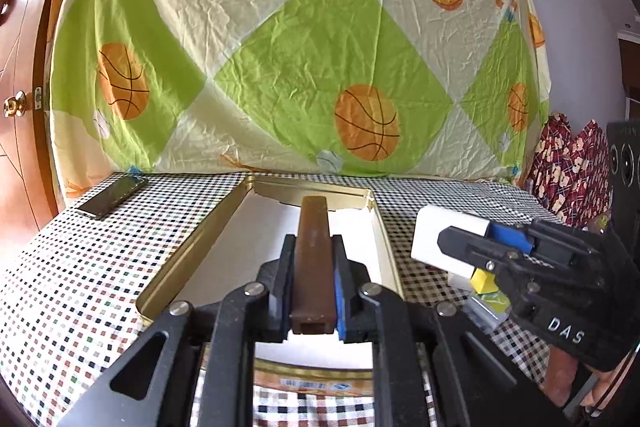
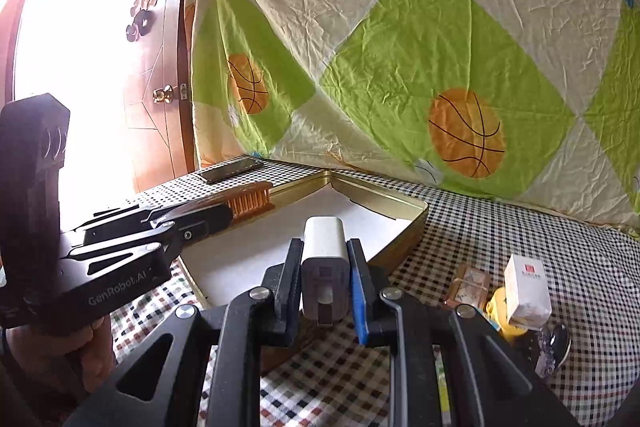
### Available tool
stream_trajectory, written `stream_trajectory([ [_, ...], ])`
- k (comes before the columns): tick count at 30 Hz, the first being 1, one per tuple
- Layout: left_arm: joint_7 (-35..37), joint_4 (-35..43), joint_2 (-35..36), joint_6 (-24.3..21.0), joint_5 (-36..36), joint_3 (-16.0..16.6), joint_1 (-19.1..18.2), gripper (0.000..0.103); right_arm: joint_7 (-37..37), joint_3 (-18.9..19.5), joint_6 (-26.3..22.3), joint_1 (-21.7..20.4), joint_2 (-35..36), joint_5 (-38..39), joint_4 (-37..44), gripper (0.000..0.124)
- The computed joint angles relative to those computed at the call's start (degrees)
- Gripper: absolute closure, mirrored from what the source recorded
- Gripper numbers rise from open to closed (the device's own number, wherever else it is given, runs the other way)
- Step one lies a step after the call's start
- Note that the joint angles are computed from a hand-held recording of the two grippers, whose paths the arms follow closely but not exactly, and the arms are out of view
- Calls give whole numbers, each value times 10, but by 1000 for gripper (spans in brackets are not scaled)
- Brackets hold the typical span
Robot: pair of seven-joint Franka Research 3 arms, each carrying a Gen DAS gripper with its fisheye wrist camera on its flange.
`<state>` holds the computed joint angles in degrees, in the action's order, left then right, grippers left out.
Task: Organize rigid objects
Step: 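Lower the brush and charger into the tin and open both tools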
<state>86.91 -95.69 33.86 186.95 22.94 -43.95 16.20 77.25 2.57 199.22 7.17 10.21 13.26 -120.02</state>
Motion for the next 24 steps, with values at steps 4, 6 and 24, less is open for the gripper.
stream_trajectory([
  [4, 25, 63, 18, -58, -16, 27, -36, 90, 5, -18, -73, 7, 49, 1, 93, 101],
  [6, 42, 112, 36, -100, -26, 44, -62, 90, -2, -77, -113, 57, 83, 18, 146, 101],
  [24, 49, 449, 170, -337, -109, 257, -265, 88, 108, -143, -236, 85, 197, -47, 305, 100],
])
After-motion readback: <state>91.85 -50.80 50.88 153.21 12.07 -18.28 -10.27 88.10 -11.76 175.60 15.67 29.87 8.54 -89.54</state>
